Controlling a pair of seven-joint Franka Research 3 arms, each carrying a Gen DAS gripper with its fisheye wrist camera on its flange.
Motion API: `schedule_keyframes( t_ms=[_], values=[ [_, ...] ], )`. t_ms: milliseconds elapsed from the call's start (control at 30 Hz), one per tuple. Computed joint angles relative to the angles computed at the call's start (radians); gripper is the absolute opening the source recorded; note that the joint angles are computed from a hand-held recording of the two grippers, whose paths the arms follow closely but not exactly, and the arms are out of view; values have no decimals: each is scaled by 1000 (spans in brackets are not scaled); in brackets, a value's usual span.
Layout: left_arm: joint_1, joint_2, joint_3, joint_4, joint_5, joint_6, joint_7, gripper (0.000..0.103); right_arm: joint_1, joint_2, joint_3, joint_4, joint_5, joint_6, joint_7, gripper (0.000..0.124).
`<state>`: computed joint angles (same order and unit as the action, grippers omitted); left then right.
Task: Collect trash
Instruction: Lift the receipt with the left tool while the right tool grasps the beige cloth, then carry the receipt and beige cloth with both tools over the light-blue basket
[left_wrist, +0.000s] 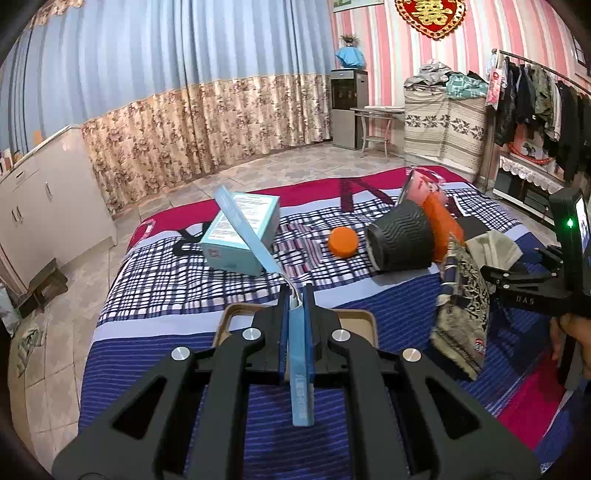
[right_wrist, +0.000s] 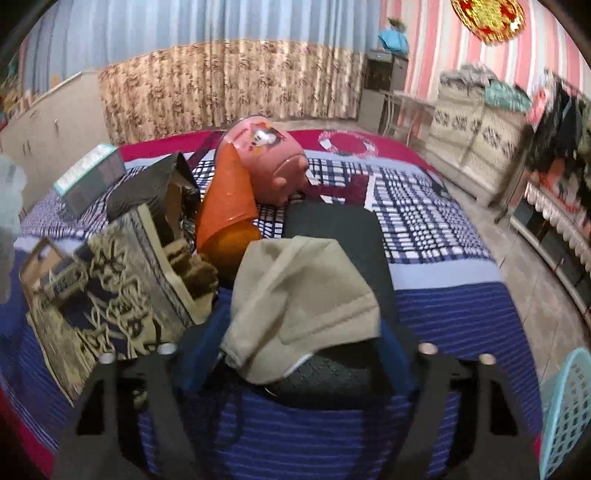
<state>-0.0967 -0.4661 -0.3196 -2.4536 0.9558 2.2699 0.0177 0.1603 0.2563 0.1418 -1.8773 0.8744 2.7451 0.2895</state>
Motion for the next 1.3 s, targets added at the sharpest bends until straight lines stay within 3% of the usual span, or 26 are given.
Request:
schedule_keyframes(
  t_ms=[67, 133, 200, 500, 633, 900, 1300],
  values=[
    [-1, 13, -5, 14, 4, 2, -4, 6, -19, -14, 8, -6, 35, -29, -48, 50],
    [-5, 19, -9, 28, 7, 2, -7, 6, -37, -36, 10, -18, 99, -52, -109, 27],
    [-10, 24, -18, 44, 17, -4, -6, 6, -44, -59, 0, -31, 151, -62, -153, 20],
    [-43, 76, -47, 159, 59, -30, 10, 6, -110, -164, -119, -60, 303, -212, -207, 19],
    [-63, 155, -63, 254, 106, -39, 26, 6, -147, -203, -168, -79, 345, -225, -222, 19],
    [-152, 388, -40, 487, 193, -5, 58, 6, -224, -184, -228, -66, 465, -154, -287, 19],
    [-334, 723, 58, 818, 215, 72, 186, 6, -332, -44, -205, 73, 438, -85, -199, 19]
  ],
)
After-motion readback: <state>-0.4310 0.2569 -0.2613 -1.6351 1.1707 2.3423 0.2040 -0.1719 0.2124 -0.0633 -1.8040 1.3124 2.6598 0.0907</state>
